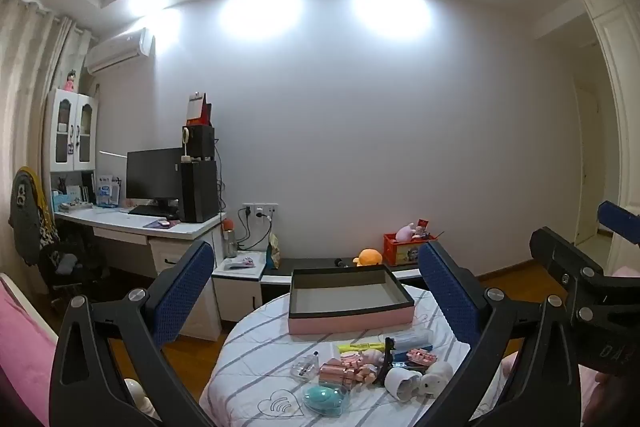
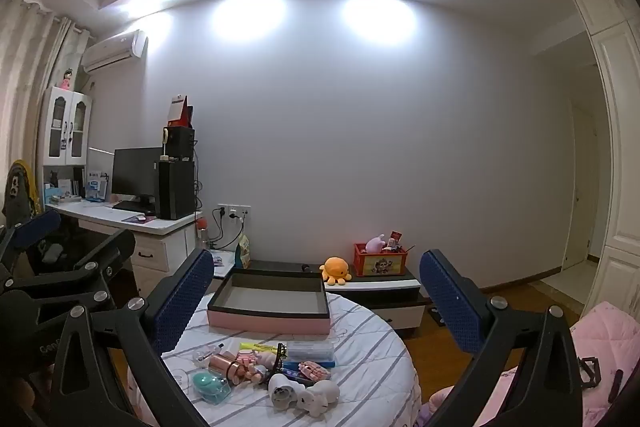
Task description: Organize rigid objects
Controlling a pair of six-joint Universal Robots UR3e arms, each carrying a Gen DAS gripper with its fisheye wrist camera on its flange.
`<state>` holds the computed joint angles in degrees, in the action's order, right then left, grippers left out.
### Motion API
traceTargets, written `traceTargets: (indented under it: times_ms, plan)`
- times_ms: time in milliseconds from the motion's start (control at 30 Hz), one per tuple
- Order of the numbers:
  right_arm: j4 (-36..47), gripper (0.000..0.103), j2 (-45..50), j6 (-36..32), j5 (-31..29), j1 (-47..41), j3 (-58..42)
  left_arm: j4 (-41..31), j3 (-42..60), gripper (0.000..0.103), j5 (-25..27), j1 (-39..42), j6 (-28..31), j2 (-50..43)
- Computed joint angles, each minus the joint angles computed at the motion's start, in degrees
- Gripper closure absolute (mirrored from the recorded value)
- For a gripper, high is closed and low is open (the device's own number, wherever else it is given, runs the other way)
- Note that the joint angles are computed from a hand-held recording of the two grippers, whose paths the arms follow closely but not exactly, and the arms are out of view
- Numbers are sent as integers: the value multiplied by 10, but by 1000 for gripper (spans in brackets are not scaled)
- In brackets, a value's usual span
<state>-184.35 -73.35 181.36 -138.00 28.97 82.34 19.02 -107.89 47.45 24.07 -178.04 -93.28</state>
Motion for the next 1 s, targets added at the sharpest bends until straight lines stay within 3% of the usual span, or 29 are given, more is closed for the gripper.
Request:
traceTargets:
  times_ms: [200,233,400,1000]
  plan:
    - [-5,0,2,-8,-2,3,0,-26,10,0,24,-19,27,-3]
    - [0,0,0,-5,-2,3,0,5,-3,0,8,-7,21,-11]
    - [9,0,15,1,-12,11,-18,-21,4,0,24,-18,35,-3]
    - [16,0,-3,11,-8,7,1,13,-13,0,35,-20,34,-4]
